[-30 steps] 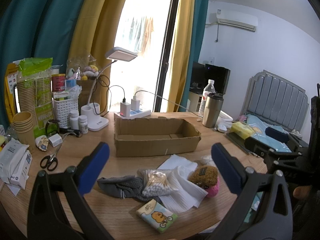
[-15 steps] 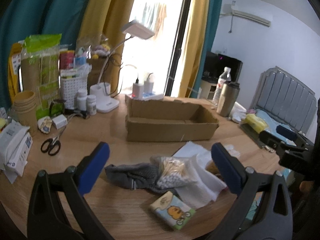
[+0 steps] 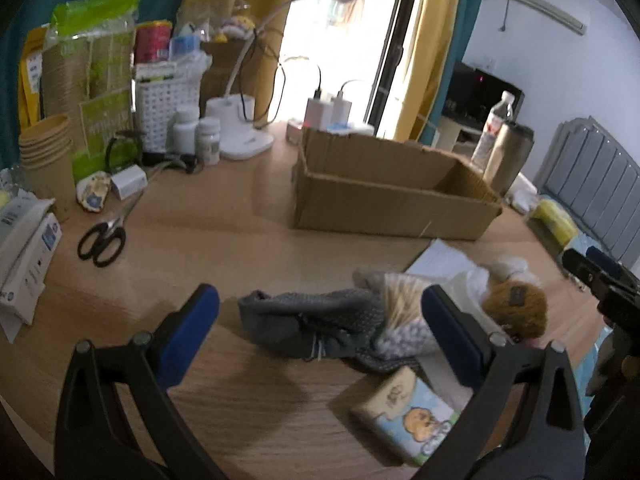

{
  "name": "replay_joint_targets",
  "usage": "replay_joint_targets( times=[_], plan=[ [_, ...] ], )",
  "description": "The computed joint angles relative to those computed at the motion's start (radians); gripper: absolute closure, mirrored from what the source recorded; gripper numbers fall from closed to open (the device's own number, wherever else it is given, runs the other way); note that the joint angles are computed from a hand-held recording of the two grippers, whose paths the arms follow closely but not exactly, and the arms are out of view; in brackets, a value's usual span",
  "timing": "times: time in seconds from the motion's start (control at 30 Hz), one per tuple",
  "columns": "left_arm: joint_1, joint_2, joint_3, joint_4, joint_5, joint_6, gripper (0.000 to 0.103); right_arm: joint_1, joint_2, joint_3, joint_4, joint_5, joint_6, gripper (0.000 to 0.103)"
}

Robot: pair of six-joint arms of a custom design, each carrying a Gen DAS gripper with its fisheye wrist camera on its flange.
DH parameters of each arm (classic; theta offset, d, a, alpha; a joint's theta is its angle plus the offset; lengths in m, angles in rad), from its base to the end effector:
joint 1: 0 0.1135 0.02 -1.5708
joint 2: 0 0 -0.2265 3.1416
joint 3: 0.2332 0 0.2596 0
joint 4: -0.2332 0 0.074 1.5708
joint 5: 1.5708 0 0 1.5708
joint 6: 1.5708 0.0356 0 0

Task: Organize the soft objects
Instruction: 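Grasp the grey glove with the left gripper while the right gripper grasps the bubble-wrap bundles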

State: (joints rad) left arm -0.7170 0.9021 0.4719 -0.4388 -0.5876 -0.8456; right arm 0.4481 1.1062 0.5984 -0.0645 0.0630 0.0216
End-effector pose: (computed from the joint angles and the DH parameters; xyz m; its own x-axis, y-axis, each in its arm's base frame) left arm 0.1645 -0.1172 0.1613 -0.5892 -0.3126 -0.7450 -0.2470 0.9477 -0.2023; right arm 0.2357 0.1108 0.1863 -0.4963 -0.2146 -0.8412 -0.3740 0.9273 -0.0159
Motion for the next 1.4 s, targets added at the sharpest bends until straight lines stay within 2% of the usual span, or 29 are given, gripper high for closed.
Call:
replay_joint_targets(
  times=[0.23,0.53,0.6,0.67,1.07,1.17,1.2,1.33,1.4],
  plan=[
    [0.089,0.141,0.031,0.075,0.106,0.045,0.001,-0.039,0.145,0.069,0.021,-0.031,0.001,0.002],
    [0.149,0.233,0.052,0.107,0.171,0.08,0.002,-0.065,0.308,0.161,0.018,-0.065,0.006,0.002],
    [0.157,0.251,0.058,0.111,0.187,0.089,0.013,-0.068,0.339,0.18,0.013,-0.072,0.003,0.003],
    [0.17,0.27,0.064,0.114,0.211,0.096,0.015,-0.07,0.367,0.198,0.011,-0.072,0.003,0.004],
    [0.186,0.288,0.073,0.124,0.243,0.117,0.033,-0.097,0.489,0.307,-0.071,-0.138,0.023,0.025],
    [0.192,0.268,0.065,0.13,0.248,0.12,0.043,-0.103,0.507,0.329,-0.094,-0.157,0.027,0.042],
    [0.195,0.259,0.062,0.13,0.25,0.121,0.046,-0.105,0.512,0.336,-0.102,-0.165,0.027,0.051],
    [0.204,0.229,0.051,0.129,0.257,0.125,0.054,-0.101,0.51,0.338,-0.105,-0.176,0.02,0.056],
    [0.206,0.217,0.049,0.121,0.252,0.124,0.064,-0.098,0.501,0.333,-0.101,-0.177,0.015,0.056]
  ],
)
